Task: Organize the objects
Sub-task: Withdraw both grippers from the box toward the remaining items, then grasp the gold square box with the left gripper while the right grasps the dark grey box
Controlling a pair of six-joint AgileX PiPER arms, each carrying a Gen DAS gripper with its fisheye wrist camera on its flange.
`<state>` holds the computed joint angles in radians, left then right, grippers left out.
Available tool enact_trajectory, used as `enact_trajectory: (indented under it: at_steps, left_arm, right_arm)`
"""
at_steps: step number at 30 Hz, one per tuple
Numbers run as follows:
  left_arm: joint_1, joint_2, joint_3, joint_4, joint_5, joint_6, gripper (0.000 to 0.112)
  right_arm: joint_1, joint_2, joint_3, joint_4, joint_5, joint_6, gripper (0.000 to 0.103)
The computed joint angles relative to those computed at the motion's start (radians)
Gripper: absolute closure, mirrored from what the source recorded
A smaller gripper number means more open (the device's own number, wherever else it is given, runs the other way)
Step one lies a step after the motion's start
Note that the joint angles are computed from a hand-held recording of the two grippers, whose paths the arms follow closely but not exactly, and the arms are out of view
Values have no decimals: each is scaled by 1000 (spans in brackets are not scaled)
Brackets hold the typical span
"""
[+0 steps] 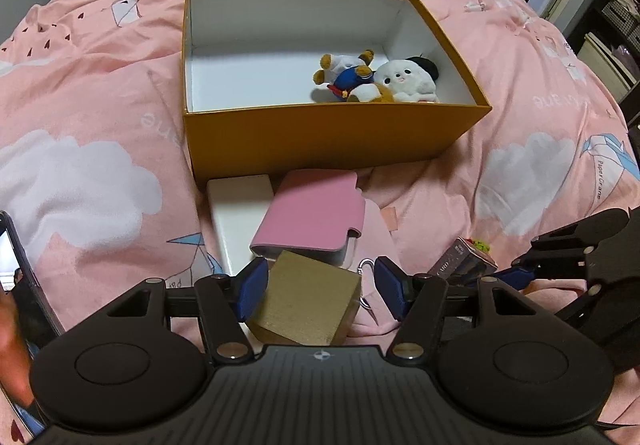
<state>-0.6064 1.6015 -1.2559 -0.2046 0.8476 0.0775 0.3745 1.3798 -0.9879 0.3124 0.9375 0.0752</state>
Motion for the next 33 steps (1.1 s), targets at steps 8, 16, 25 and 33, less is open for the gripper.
enact_trajectory:
  at_steps: [8,16,25,33]
  left_arm:
    - [-3,-19,29,-12,-4,25,41]
    - [4,7,22,16,20,70,36]
    - [60,97,-78,-46,138,242,30]
    - [90,175,-140,-95,224,283,31]
  right_arm:
    - [71,71,-20,-109,9,47,36]
    - [20,59,-30,-91,31,1,49]
    - [-212,-20,7,172,1,-134,59]
    - [-308,38,45,331,-96,-182,60]
